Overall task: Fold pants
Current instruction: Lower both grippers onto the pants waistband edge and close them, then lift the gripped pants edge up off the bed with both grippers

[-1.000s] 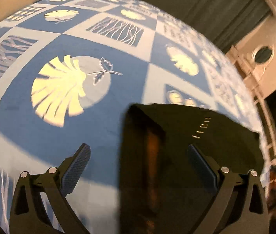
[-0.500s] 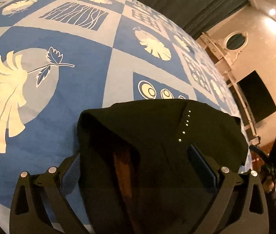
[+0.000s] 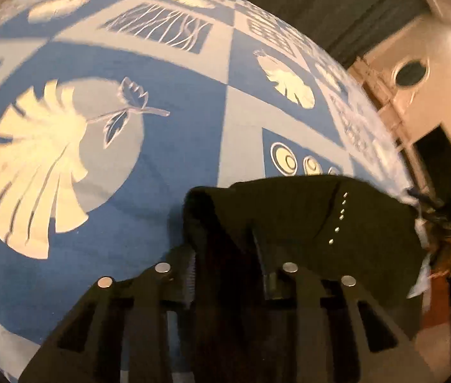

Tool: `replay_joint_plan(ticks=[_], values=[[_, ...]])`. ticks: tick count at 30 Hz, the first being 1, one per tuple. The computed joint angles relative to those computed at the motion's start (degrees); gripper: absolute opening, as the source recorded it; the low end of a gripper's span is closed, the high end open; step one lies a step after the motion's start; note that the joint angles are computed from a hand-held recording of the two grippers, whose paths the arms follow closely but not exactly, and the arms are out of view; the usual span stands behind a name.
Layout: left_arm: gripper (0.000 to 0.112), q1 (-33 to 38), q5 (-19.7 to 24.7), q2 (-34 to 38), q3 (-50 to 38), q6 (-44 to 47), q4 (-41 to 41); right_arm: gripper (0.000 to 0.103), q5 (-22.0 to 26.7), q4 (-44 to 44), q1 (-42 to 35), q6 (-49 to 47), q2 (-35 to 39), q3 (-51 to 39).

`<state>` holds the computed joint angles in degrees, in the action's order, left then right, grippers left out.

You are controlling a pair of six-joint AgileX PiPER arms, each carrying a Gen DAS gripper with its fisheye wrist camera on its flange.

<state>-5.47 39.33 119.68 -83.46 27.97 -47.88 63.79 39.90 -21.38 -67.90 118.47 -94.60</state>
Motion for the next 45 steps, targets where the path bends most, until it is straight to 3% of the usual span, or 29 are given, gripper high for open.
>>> replay_joint_plan(ticks=[1,3,4,5,6,7,8,9,10,11,12,13,14,15,16,19,23,25,27,29,32,34,35,36,37,39,42,45], values=[[0.027,0.8,0.9,0.3,-0.1,0.9,-1.4,0.047,-0.1,-2.8,1.7,1.7,1.8,-2.5],[0.027,1.2,1.5,0.7,-0.5,1.7,-2.0,0.045,-0.1,-9.5,5.5,3.9,4.9,-6.7],[0.029,1.3,2.3,1.1,-1.4,1.4,-1.5,0.049,0.8,-12.2,6.9,4.9,6.5,-8.8],[0.03,1.4,2.9,1.4,-2.2,1.3,-1.5,0.065,0.5,-15.1,8.4,5.6,7.5,-9.7],[0.036,1.5,3.2,1.7,-2.8,1.1,-1.8,0.072,-0.1,-16.5,9.3,5.5,7.6,-9.1],[0.047,1.4,2.9,1.9,-3.0,1.5,-3.1,0.072,-2.4,-17.9,10.3,4.7,6.9,-7.3],[0.054,1.3,2.3,2.0,-2.9,2.4,-5.5,0.067,-3.2,-18.8,10.9,5.0,6.6,-6.5],[0.064,0.5,0.9,1.9,-2.9,1.8,-6.3,0.052,-1.8,-19.5,11.1,7.5,7.6,-7.7],[0.066,-0.6,-0.8,1.7,-3.0,-0.1,-4.8,0.042,-0.8,-19.5,10.8,9.3,8.0,-8.6],[0.066,-2.3,-2.8,1.6,-3.3,-2.4,-1.1,0.006,-0.7,-19.4,10.5,9.8,7.8,-8.9],[0.056,-4.6,-5.9,1.2,-3.2,-4.9,4.6,0.004,-0.3,-18.8,10.0,10.2,7.4,-8.9],[0.03,-6.0,-8.4,0.8,-2.3,-6.9,9.1,0.004,-1.9,-18.1,9.7,9.7,5.9,-7.0],[0.029,-6.5,-9.3,0.7,-2.0,-8.0,11.3,0.004,-5.0,-17.3,9.5,8.1,3.0,-2.8],[0.012,-6.0,-7.9,0.3,-2.6,-9.5,11.1,0.004,-7.5,-16.8,9.6,7.0,0.6,0.4],[0.01,-5.2,-6.6,0.0,-2.5,-8.8,8.7,0.004,-10.8,-15.1,9.2,5.2,-2.7,4.9],[0.009,-4.5,-9.0,-3.7,2.9,-0.6,-0.3,0.004,-21.5,-7.0,7.8,-2.6,-14.2,20.4],[0.009,-3.7,-9.8,-12.8,14.1,18.3,-19.3,0.0,-30.6,5.4,4.0,-21.0,-34.6,42.9],[0.009,-4.0,-9.0,-17.4,19.3,24.0,-25.4,0.0,-27.5,12.9,-1.1,-28.8,-44.5,51.1],[0.009,-5.0,-8.7,-22.5,25.6,29.2,-30.7,0.0,-21.0,17.0,-9.2,-34.1,-53.3,57.5],[0.009,-6.5,-8.1,-28.1,33.2,32.3,-34.2,0.0,-11.2,18.3,-20.5,-39.1,-60.1,62.9],[0.01,-10.2,-10.8,-32.1,38.4,31.2,-32.9,0.0,3.3,13.3,-34.9,-37.8,-58.7,65.0],[0.01,-12.7,-12.9,-31.9,38.3,26.6,-28.7,0.006,4.9,11.8,-34.4,-34.1,-53.8,63.4],[0.01,-14.3,-14.5,-31.3,37.4,23.1,-25.5,0.023,3.2,11.8,-32.7,-32.2,-53.6,62.7],[0.01,-14.7,-15.1,-30.9,36.9,22.0,-24.1,0.05,-0.1,12.8,-28.7,-30.9,-52.1,60.7],[0.01,-15.6,-15.8,-30.1,35.8,20.4,-22.3,0.059,-3.1,13.1,-25.2,-30.0,-51.2,59.2],[0.01,-15.3,-15.7,-29.3,35.5,20.8,-22.9,0.066,-14.0,16.5,-17.4,-31.3,-50.0,57.4],[0.01,-14.2,-15.3,-28.6,35.5,22.9,-24.7,0.067,-31.2,12.0,-3.9,-27.0,-40.3,49.2],[0.01,-11.6,-13.5,-27.4,35.7,27.3,-30.4,0.073,-37.2,5.3,2.4,-21.6,-29.1,39.5]])
